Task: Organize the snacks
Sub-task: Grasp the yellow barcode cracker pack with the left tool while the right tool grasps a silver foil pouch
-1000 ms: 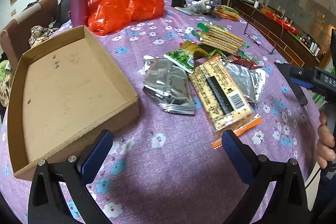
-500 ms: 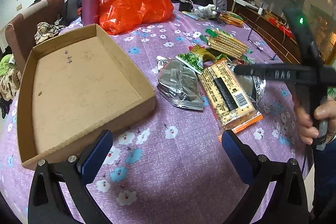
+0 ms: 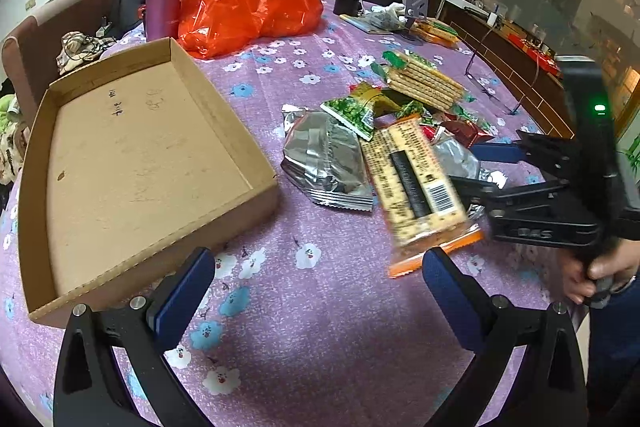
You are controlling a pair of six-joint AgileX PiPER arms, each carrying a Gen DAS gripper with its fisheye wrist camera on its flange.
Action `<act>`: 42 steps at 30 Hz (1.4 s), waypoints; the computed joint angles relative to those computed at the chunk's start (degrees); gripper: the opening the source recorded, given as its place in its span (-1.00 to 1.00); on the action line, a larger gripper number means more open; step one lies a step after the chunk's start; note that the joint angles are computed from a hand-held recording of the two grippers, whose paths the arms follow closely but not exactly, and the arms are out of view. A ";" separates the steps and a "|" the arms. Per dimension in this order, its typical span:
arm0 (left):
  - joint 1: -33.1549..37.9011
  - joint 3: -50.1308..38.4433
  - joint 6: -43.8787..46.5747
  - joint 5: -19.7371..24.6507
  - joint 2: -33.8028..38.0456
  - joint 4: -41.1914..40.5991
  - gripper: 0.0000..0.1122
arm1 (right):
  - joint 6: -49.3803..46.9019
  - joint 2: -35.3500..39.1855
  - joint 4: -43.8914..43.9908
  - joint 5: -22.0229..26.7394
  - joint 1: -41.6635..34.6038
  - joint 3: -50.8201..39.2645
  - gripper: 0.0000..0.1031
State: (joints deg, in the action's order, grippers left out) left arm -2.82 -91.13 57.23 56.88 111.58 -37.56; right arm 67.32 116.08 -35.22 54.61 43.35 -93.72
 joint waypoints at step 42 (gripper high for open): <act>-17.05 -5.85 -9.77 -3.76 6.38 10.38 -0.06 | 45.41 -14.96 -30.82 -18.74 -0.66 28.51 0.22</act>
State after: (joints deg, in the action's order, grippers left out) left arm -19.86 -96.98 47.47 53.12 117.96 -27.18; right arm 112.73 101.13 -66.05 35.86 42.69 -65.21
